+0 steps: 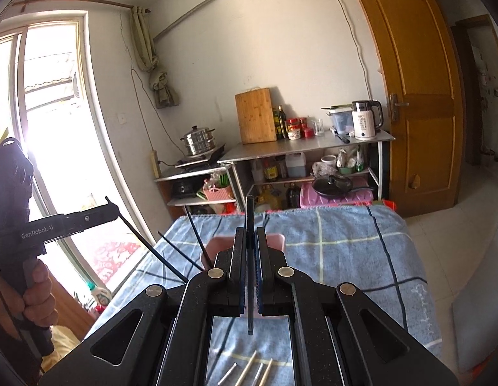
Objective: Organize utensils
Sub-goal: 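Carry both held black chopsticks up over the pink basket, then lower both chopsticks into the basket and open both tools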
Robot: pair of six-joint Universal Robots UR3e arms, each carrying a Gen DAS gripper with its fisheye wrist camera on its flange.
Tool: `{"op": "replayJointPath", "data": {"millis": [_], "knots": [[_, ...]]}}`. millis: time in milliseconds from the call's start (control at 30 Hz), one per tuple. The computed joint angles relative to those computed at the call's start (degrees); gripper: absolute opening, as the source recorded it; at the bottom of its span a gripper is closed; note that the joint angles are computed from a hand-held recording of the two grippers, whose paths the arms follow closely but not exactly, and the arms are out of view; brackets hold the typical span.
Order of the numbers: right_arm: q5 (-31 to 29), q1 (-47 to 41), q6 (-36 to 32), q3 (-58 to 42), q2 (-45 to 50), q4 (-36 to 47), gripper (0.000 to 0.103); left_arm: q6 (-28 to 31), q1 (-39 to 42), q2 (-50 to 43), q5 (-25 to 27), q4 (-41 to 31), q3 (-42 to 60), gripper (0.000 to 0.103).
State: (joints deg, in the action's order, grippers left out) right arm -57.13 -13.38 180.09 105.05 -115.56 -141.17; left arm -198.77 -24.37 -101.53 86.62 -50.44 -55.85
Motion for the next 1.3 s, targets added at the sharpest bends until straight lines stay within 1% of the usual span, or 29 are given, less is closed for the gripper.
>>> {"op": "replayJointPath", "data": {"millis": [300, 467, 600, 700, 1067, 1300], "knots": [[-4.17, 6.13, 6.27, -10.51, 11.70, -6.41, 0.004, 1.17, 4.73, -6.32, -1.60, -6.51, 13.89, 0.003], [-7.03, 9.70, 8.29, -14.65, 17.65, -9.29, 0.004, 0.97, 6.89, -8.69, -3.20, -6.79, 15.95, 0.003], [-9.00, 11.94, 9.10, -16.72, 21.84, -11.01, 0.004, 0.41, 8.32, -9.59, -4.60, -5.67, 14.22, 0.003], [-9.19, 12.73, 10.08, -16.56, 24.27, -12.50, 0.004, -0.18, 9.35, -10.33, -6.08, -4.03, 12.16, 0.003], [-9.02, 13.89, 13.08, -12.25, 29.45, -16.57, 0.004, -0.92, 11.09, -13.38, -10.18, 1.43, 5.73, 0.004], [-8.98, 14.31, 11.95, -10.91, 31.30, -15.41, 0.005, -0.11, 10.55, -14.97, -9.16, 1.78, 3.74, 0.004]]}}
